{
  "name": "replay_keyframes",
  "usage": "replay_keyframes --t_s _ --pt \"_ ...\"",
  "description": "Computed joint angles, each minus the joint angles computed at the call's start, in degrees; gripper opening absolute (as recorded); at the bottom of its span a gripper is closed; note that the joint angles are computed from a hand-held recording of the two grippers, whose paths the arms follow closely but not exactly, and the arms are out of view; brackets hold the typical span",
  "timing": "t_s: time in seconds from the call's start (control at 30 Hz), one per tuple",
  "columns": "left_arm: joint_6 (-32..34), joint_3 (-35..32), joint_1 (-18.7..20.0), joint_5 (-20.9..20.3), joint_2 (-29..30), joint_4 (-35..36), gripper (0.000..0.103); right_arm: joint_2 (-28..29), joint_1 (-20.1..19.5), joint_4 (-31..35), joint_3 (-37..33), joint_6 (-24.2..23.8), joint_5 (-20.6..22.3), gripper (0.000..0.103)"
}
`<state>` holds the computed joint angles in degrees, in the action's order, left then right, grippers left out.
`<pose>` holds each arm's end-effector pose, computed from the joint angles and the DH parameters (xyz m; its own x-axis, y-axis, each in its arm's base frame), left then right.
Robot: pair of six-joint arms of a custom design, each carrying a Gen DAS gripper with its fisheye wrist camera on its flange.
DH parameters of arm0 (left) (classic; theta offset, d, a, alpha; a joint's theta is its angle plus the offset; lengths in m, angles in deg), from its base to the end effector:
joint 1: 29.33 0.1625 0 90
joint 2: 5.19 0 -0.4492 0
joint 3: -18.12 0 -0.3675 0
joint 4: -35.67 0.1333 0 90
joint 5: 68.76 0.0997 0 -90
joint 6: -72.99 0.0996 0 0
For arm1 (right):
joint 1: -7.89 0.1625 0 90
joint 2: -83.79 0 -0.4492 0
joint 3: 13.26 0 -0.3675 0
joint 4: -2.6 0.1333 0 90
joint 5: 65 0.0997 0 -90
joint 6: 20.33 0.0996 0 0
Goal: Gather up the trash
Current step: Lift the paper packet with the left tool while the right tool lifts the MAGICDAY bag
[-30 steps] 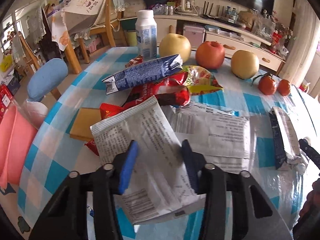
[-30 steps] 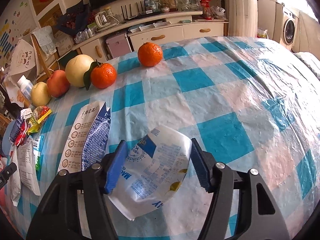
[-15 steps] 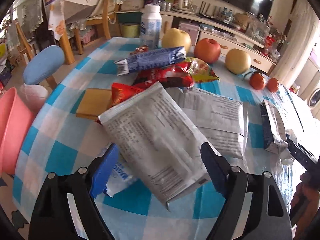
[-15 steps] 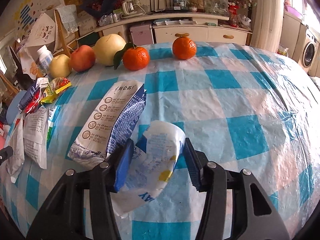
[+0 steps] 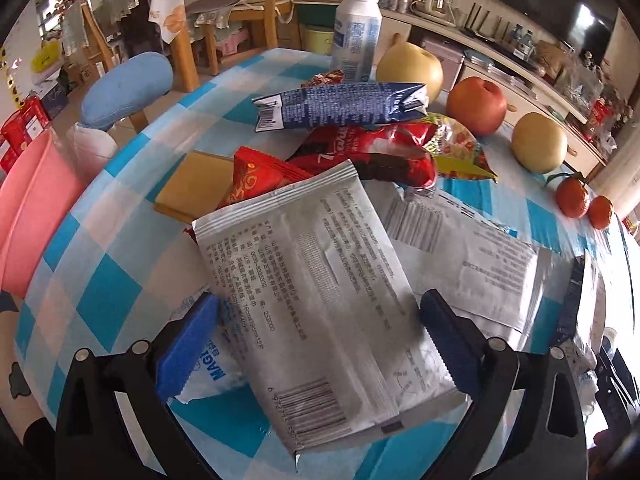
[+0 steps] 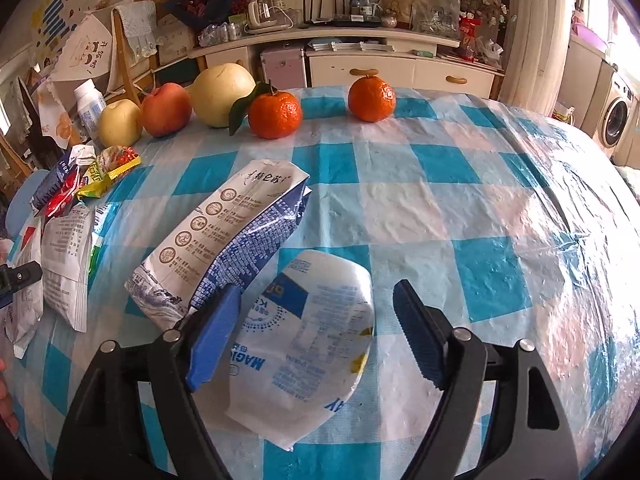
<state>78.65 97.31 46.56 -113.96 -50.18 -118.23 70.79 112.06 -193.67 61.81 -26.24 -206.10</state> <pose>0.0161 -0.7704 0.2615 -0.7486 -0.0817 -0.6579 0.2870 0.8546 -0.4327 0.2315 -0.6892 -0.0365 -0.7197 0.2988 0.6267 -0.2509 0.7297 -0.6360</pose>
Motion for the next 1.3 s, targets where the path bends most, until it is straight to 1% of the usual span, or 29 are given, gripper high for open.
replay_keyframes --t_s 0.07,0.17,0.23,0.27,0.3,0.43,0.63,0.7,0.8,0.93,1.03,1.1,1.23,1.3 --pt "1.3 -0.4 0.3 -0.1 0.5 -1.3 0.099 -0.4 -0.2 0.4 0.5 1.0 0.3 0.081" --pt "3.7 0.3 0.4 -1.0 0.3 -3.2 0.095 -0.5 -0.2 2.1 0.7 2.0 -0.1 0.081" --pt "4.9 0.9 0.6 -2.2 -0.2 -3.8 0.087 -0.6 -0.2 2.5 0.8 1.9 -0.2 0.076" --pt "5.4 1.3 0.6 -2.7 -0.5 -3.9 0.085 -0.4 -0.1 2.3 0.7 1.3 -0.6 0.067" --pt "5.7 1.5 0.6 -3.2 -0.7 -3.9 0.082 -0.2 0.0 2.0 0.4 0.5 -1.6 0.061" --pt "6.9 2.6 0.8 -5.1 -1.9 -3.7 0.077 -1.1 -0.3 0.6 2.2 1.1 0.0 0.059" --pt "7.2 4.7 1.6 -10.0 -4.4 -3.1 0.075 -1.8 -0.2 -1.1 4.2 1.0 0.6 0.057" --pt "8.0 5.7 1.7 -11.2 -5.3 -4.1 0.075 -1.9 -0.1 -1.8 4.9 1.0 0.7 0.055" --pt "10.3 7.0 1.8 -12.8 -6.6 -5.5 0.075 -2.0 0.4 -3.4 5.8 0.6 0.7 0.050" --pt "13.8 9.0 1.9 -15.6 -8.5 -7.6 0.075 -1.8 0.8 -5.2 6.7 0.4 -0.3 0.049" --pt "17.8 11.1 2.0 -17.1 -10.0 -11.8 0.075 -1.3 1.4 -7.2 6.7 -0.4 -1.7 0.047" --pt "19.0 11.5 2.4 -18.2 -10.7 -12.2 0.075 -1.1 1.9 -9.0 7.1 -0.7 -2.3 0.044" --pt "22.1 12.1 2.8 -19.1 -12.0 -14.1 0.075 -0.6 2.9 -11.5 7.2 -0.5 -3.1 0.042" --pt "22.7 12.1 3.1 -20.2 -12.7 -14.0 0.075 0.0 3.4 -11.5 6.5 -0.5 -3.9 0.042"
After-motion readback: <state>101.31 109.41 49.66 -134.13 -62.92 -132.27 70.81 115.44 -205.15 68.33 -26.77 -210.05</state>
